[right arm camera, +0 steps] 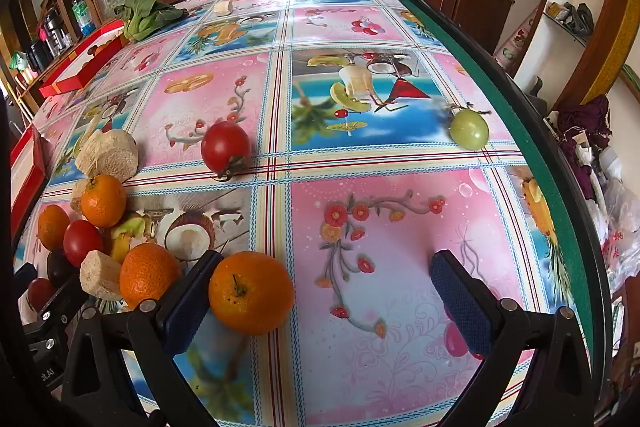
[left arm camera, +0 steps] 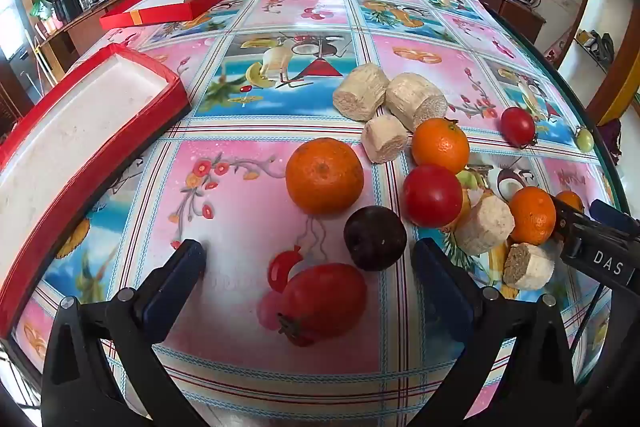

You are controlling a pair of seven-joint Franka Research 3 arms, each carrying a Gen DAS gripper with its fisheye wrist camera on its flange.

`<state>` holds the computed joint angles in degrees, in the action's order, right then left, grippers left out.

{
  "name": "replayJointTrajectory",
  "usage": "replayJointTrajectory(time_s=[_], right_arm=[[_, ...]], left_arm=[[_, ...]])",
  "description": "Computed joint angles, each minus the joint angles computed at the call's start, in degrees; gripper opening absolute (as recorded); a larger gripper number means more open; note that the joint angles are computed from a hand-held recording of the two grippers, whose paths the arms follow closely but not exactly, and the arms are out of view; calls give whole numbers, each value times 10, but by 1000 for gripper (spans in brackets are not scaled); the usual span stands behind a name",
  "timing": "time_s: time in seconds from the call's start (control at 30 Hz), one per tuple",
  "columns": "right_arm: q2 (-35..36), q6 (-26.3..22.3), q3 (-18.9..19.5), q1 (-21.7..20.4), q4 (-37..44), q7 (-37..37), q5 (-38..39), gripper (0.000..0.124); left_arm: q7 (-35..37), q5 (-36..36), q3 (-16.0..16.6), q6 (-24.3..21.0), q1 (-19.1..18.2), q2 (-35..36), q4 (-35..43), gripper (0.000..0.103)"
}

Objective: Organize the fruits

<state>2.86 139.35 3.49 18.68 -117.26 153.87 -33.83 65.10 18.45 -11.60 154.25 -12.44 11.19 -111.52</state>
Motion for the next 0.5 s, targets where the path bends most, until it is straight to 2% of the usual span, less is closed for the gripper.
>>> replayJointTrajectory(time_s=[0.5], right_arm=[[0, -1, 0, 1, 0, 0, 0, 103]], left_arm=[[-5, -1, -1, 1, 2, -3, -3, 103]])
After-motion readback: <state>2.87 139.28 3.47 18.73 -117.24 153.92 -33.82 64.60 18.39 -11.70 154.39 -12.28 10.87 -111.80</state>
